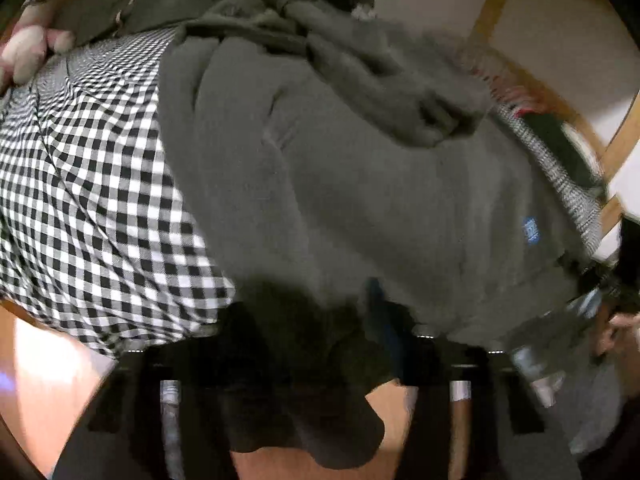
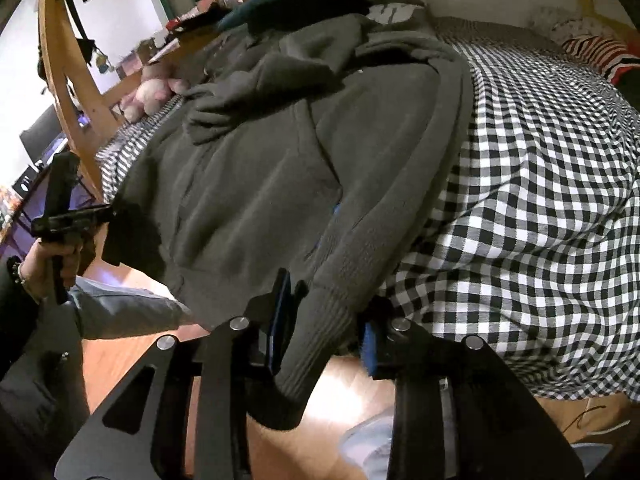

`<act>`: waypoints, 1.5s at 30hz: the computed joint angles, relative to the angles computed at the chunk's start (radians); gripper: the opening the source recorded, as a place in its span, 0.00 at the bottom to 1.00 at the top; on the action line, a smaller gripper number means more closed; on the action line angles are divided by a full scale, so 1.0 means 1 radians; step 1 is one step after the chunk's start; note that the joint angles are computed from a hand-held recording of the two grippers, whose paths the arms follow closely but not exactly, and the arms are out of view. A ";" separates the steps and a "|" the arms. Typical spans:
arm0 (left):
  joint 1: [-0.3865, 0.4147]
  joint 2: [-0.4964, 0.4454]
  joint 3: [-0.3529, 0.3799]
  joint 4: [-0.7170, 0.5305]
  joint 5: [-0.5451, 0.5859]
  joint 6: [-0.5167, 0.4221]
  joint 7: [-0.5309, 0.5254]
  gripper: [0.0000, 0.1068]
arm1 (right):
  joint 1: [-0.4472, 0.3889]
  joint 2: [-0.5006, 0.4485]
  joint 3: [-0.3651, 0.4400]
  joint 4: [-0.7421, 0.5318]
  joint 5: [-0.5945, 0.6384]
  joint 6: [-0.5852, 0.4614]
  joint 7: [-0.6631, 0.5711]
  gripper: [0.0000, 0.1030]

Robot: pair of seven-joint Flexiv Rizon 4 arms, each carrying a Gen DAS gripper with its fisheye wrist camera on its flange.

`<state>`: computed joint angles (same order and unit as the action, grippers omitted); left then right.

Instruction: Fold large clothes

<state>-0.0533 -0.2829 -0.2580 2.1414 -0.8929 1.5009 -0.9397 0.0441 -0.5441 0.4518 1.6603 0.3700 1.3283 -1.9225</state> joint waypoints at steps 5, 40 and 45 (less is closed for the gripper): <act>0.050 0.077 -0.054 -0.007 -0.259 -0.079 0.162 0.25 | -0.196 -0.023 0.219 -0.034 0.194 0.047 -0.191 0.19; -0.044 0.014 0.136 -0.315 -0.389 -0.289 0.241 0.19 | -0.182 -0.102 -0.004 -0.542 0.825 -0.499 -0.299 0.12; -0.013 -0.069 0.122 -0.447 -0.212 -0.285 0.125 0.19 | -0.087 -0.156 -0.070 -0.681 0.707 -0.474 -0.221 0.12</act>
<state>-0.0667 -0.3524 -0.1356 1.6945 -1.1050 1.2159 -0.8151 -0.0433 -0.7003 0.3815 0.9793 1.0769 0.8538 -2.1439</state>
